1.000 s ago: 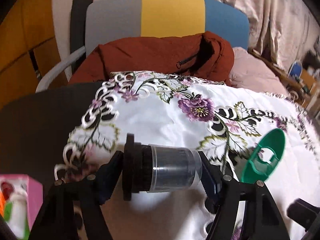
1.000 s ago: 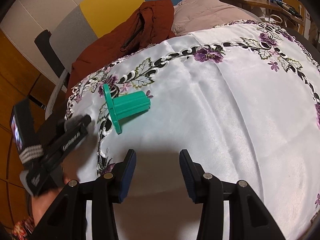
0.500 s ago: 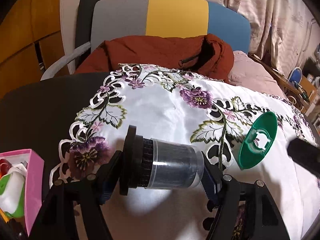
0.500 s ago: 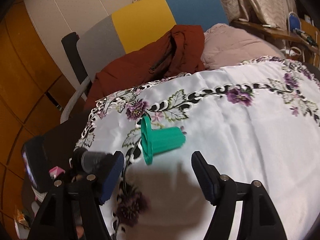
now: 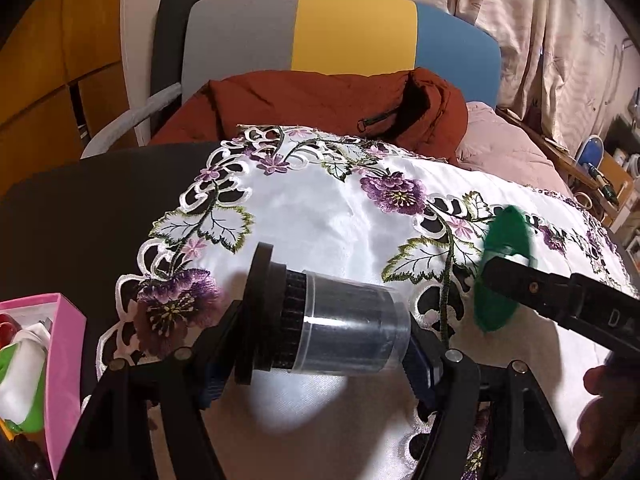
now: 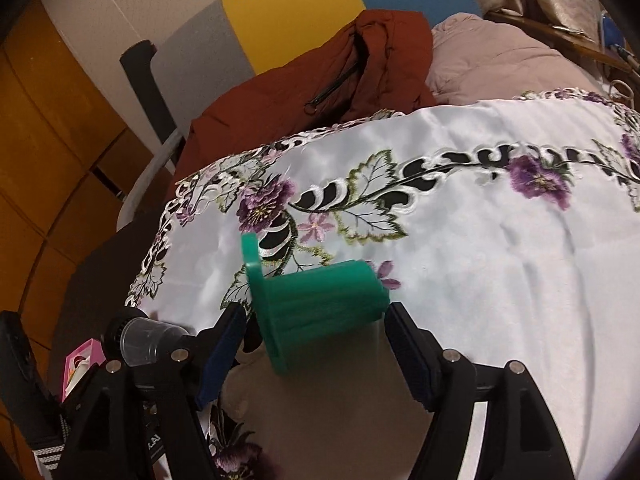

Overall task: Organize rigid objects
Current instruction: 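Grasp the green stand with the right gripper and lift it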

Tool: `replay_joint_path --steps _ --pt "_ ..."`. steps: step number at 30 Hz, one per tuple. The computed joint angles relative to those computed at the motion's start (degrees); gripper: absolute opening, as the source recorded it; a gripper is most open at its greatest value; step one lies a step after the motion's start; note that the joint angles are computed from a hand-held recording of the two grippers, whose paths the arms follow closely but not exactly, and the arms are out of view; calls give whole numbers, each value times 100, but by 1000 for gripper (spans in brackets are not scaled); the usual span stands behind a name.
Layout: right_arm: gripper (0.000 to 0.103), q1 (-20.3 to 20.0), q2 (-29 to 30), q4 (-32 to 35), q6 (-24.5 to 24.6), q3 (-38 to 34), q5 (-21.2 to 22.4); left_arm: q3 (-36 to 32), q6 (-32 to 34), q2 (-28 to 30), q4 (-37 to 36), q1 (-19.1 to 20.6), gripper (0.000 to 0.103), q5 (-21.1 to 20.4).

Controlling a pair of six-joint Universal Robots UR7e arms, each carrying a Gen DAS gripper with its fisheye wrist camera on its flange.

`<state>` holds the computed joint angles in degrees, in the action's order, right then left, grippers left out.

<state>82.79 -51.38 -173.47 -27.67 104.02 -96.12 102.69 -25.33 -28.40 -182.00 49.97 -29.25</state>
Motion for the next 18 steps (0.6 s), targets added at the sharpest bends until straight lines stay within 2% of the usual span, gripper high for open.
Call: replay_joint_path --steps 1,3,5,7,11,12,14,15,18 --pt "73 -18 -7 40 -23 1 84 4 6 -1 -21 2 72 -11" --pt "65 -48 -9 8 -78 25 177 4 14 2 -37 2 72 -14" --pt "46 -62 -9 41 -61 16 213 2 18 9 -40 0 72 -6" --pt "43 -89 -21 98 -6 13 281 7 19 9 -64 1 72 -19" --pt "45 -120 -104 318 319 -1 417 29 30 3 -153 8 72 -61" --pt "48 -128 -125 329 478 2 475 32 31 3 -156 7 72 -57" --pt "64 -99 -119 183 561 19 459 24 29 11 -131 3 72 -31" --pt "67 -51 -95 36 459 20 372 19 30 16 -122 2 72 -22" --pt "68 92 1 -373 2 -6 109 27 36 14 -156 3 72 -40"
